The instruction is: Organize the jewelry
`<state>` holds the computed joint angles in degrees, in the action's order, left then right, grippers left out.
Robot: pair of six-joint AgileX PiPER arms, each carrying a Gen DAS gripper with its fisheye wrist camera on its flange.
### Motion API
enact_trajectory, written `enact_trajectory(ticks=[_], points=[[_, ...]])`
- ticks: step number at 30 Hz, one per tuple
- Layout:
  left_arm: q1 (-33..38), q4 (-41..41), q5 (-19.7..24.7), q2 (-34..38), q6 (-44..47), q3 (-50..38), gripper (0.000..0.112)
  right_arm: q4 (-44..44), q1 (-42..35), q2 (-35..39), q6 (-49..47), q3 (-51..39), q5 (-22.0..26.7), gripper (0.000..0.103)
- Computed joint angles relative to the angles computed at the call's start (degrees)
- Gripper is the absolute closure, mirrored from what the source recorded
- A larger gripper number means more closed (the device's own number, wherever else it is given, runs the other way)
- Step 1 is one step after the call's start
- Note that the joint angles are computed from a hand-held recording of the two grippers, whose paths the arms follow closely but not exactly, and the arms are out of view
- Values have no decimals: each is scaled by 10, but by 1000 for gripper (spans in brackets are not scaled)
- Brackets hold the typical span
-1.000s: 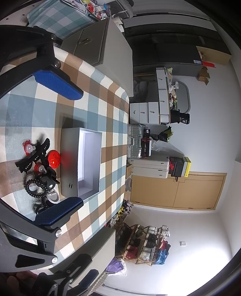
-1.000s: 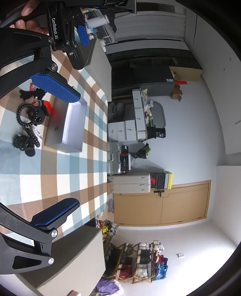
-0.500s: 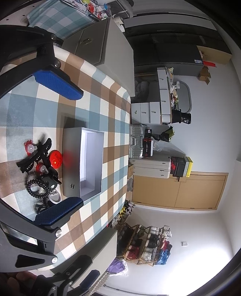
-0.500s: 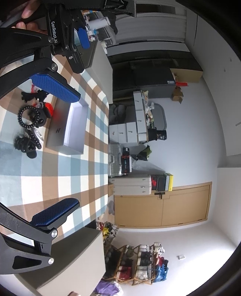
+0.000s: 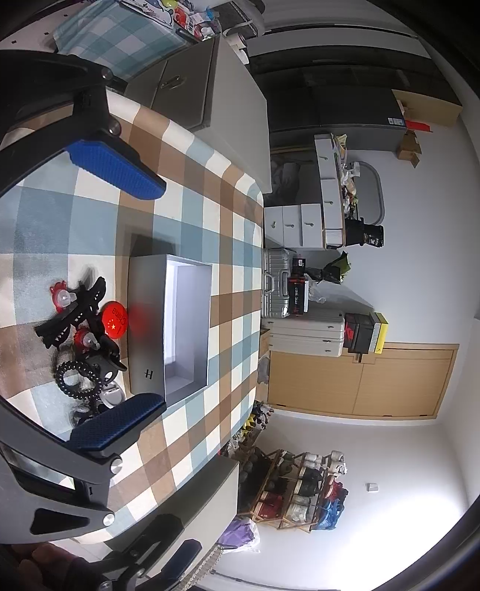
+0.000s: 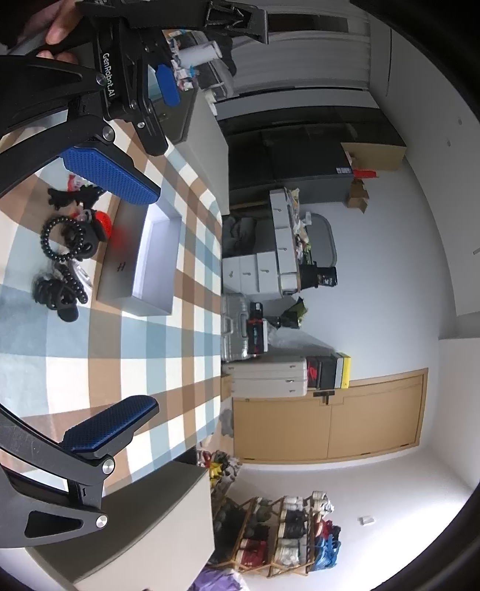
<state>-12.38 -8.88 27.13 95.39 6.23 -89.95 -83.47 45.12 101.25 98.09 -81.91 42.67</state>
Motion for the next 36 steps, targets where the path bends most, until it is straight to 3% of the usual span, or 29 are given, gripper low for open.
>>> enact_trajectory(ticks=[10,16,21,27,33,36], points=[[6,6,6,14,0,5,10,46,-18,28,-53,3,-42,0],[12,8,7,19,-3,19,10,104,-47,45,-86,14,-99,0],[18,2,21,31,0,19,10,204,-94,53,-137,13,-184,2],[23,-10,31,43,6,12,10,412,-140,71,-288,9,-255,30],[27,-18,31,47,14,13,10,458,-155,75,-311,26,-290,49],[32,-29,37,49,22,12,10,517,-160,73,-367,35,-314,73]])
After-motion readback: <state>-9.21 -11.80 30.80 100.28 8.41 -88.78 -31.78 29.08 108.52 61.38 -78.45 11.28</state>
